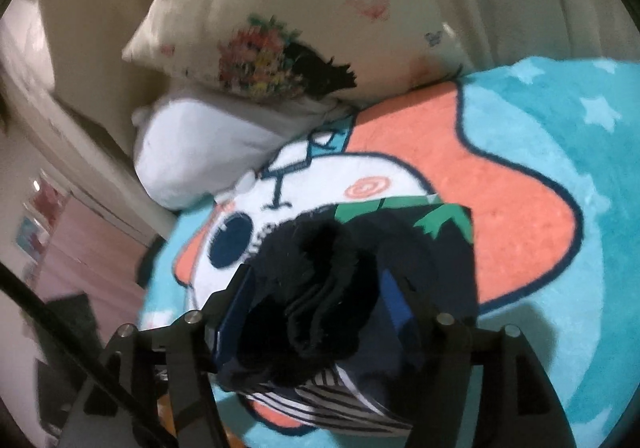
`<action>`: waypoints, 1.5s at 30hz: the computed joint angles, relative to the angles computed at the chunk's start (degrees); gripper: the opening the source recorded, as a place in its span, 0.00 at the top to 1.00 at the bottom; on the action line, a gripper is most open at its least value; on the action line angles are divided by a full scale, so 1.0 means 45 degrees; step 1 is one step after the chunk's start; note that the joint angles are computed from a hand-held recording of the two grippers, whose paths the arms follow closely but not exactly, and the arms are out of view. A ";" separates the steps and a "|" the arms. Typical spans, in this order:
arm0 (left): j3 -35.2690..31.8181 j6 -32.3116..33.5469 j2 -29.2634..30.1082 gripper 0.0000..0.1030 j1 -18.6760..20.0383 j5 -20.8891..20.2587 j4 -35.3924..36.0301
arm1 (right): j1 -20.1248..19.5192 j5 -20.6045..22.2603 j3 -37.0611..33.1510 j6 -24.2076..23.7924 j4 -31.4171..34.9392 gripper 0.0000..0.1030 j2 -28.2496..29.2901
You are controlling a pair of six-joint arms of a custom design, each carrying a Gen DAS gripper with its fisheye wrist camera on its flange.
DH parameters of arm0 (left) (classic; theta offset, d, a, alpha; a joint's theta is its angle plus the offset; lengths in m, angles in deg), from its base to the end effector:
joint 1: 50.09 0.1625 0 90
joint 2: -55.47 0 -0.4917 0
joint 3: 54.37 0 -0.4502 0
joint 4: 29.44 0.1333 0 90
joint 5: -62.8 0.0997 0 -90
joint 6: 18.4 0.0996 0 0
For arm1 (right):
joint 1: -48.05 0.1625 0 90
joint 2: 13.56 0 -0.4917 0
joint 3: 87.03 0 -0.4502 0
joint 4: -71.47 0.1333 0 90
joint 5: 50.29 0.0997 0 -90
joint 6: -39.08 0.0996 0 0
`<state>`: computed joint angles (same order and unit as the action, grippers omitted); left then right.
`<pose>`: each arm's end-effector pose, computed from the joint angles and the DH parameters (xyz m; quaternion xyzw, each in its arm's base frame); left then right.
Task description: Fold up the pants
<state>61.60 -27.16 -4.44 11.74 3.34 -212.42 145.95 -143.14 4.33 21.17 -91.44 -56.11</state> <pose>-0.1349 -0.6414 0.2058 0.0721 0.9160 -0.3689 0.1402 0.2358 -0.7652 0.1061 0.2133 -0.9541 0.2058 0.0424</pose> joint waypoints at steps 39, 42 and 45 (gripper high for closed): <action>-0.1981 0.0946 0.1995 0.26 -0.0171 0.0773 0.1635 | -0.1053 0.2125 0.1426 0.1720 -0.2585 0.48 -0.0944; -0.1985 0.0646 0.1855 0.23 -0.0011 0.0282 0.1978 | -0.1102 0.1220 0.1028 0.1900 -0.2253 0.48 -0.0481; -0.1848 0.0559 0.1409 0.23 0.0095 -0.0502 0.2223 | -0.1089 0.1072 0.1082 0.1893 -0.2461 0.48 -0.0490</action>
<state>53.28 -24.64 1.90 12.16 1.08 -202.41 141.05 -138.32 9.20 29.69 -102.51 -58.31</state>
